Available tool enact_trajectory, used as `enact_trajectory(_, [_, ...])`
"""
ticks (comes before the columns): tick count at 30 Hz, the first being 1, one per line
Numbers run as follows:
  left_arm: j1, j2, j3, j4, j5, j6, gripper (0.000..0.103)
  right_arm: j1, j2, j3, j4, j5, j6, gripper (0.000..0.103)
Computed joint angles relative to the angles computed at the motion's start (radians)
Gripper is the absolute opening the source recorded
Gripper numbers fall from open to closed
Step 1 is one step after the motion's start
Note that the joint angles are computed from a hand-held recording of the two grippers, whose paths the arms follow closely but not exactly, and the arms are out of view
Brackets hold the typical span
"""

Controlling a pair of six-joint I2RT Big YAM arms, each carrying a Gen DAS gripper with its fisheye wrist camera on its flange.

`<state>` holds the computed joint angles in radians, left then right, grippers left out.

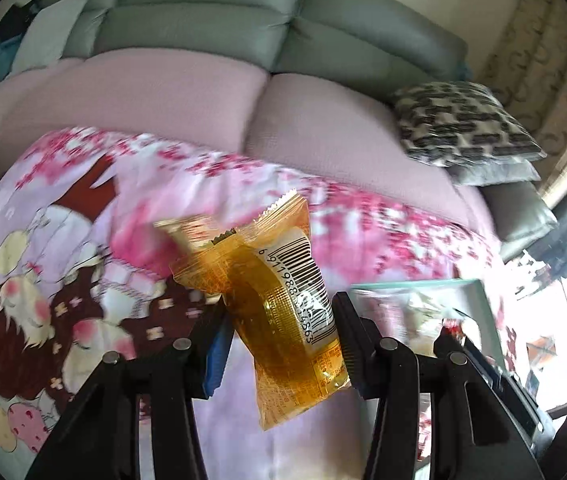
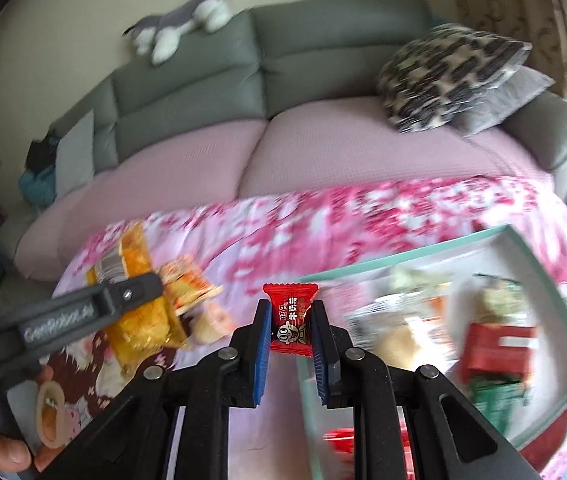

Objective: Organize snacks
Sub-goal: 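Carry yellow bag and red candy over the tray and open both tools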

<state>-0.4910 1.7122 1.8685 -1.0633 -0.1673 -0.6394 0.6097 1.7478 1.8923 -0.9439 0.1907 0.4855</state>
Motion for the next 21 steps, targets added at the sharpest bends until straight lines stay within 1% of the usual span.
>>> enact_trajectory(5, [-0.063,0.053,0.083,-0.002,0.036,0.073,0.050,-0.054,-0.078,-0.087,0.001,0.067,0.056,0.020])
enact_trajectory(9, [-0.116,0.110,0.161,-0.026,0.059,0.123,0.051,-0.107,-0.129,-0.153,-0.013,0.106,0.108,0.020])
enact_trajectory(14, [-0.160,0.172,0.238,-0.065,0.080,0.151,0.050,-0.165,-0.182,-0.221,-0.036,0.134,0.143,0.020])
enact_trajectory(17, [-0.180,0.205,0.278,-0.087,0.086,0.160,0.050,-0.187,-0.193,-0.241,-0.061,0.151,0.154,0.020])
enact_trajectory(21, [-0.205,0.252,0.337,-0.124,0.083,0.176,0.051,-0.211,-0.190,-0.256,-0.083,0.142,0.165,0.020])
